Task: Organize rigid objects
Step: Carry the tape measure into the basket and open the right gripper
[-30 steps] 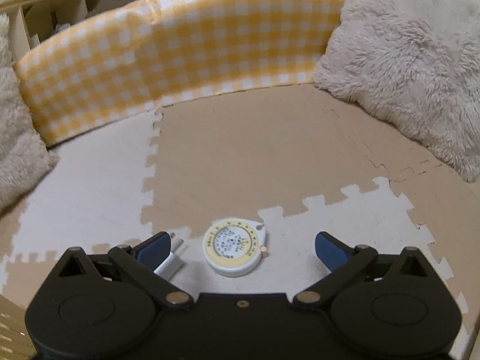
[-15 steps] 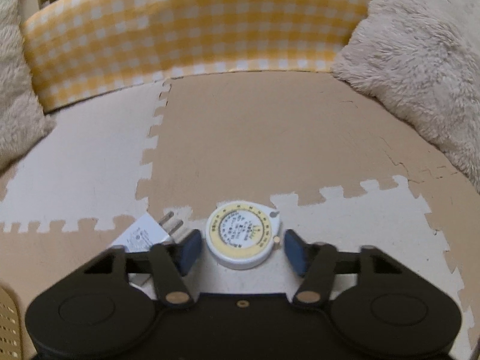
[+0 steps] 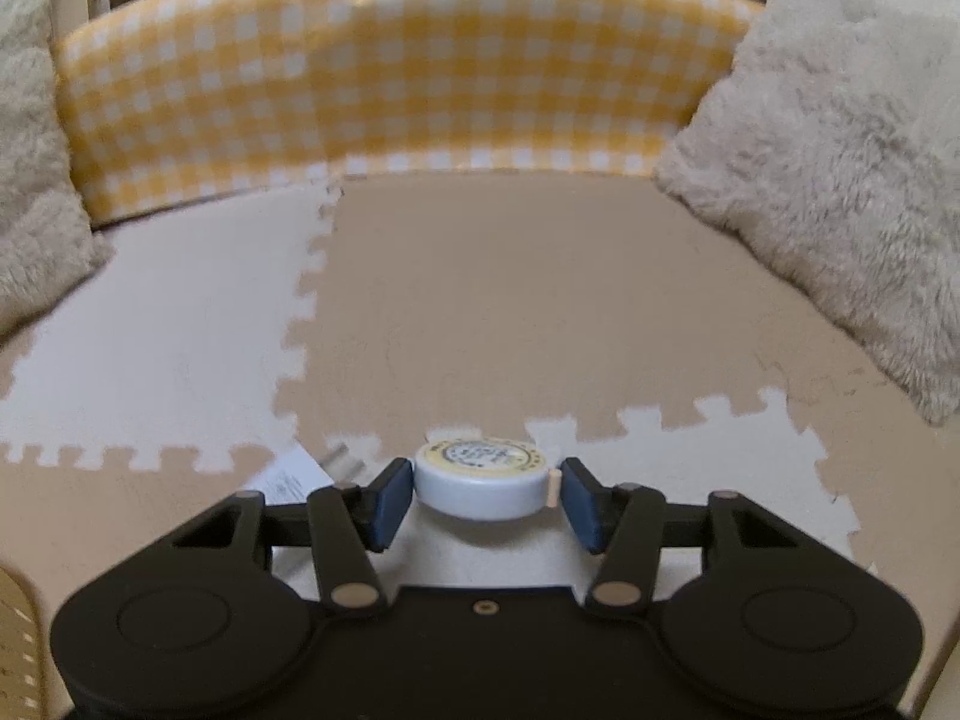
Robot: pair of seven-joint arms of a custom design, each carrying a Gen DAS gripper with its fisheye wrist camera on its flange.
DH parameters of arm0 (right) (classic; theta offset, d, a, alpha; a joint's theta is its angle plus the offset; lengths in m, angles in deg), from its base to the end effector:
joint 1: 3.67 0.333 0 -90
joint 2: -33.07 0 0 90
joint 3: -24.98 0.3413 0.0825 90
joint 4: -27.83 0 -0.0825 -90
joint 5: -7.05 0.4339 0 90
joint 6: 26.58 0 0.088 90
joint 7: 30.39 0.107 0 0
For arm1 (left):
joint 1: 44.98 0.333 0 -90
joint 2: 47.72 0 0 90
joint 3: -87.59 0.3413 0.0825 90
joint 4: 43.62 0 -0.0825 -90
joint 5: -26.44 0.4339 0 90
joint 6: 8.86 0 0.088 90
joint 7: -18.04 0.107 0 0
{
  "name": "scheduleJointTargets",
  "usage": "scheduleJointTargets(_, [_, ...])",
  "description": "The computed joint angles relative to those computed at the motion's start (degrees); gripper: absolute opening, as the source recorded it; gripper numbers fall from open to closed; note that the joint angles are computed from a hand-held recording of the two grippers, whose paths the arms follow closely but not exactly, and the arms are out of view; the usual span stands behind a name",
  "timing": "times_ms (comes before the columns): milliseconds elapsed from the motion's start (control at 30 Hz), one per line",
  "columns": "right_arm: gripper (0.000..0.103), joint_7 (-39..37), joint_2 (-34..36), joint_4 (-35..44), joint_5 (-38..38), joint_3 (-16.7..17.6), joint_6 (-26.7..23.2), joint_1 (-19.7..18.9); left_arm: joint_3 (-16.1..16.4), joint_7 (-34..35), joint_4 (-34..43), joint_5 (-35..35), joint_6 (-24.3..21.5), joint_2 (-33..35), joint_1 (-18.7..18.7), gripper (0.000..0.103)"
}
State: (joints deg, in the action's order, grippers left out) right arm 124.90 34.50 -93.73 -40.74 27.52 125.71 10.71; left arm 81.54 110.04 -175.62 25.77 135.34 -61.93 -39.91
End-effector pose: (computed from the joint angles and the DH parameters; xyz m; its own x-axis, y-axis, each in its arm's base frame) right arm 0.5909 0.2014 0.4471 -0.2041 -0.9783 0.0355 -0.7341 0.1289 -0.6667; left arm 0.5450 -0.0117 0.4973 -0.0397 -0.9987 -0.0310 -0.8952 0.0493 -0.4428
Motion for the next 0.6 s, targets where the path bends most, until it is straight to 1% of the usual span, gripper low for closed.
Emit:
scheduleJointTargets(133, [0.055,0.11,-1.4,0.39,-1.78,0.45,1.5,0.32,0.07,0.1,0.13,-0.25,-0.08,0.07,-0.09,0.014])
scheduleJointTargets(300, [0.055,-1.02,-3.63,0.2,-0.56,1.48,4.15,0.63,0.07,0.1,0.18,-0.3,-0.09,0.12,-0.11,0.014])
scheduleJointTargets(500, [0.055,-5.53,-5.9,-0.38,3.19,3.05,8.25,1.47,0.05,0.1,0.18,-0.26,-0.07,0.14,-0.1,0.014])
scheduleJointTargets(600, [0.055,-10.0,-6.67,-0.75,7.2,3.7,10.87,2.44,0.05,0.09,0.21,-0.31,-0.09,0.15,-0.11,0.014])
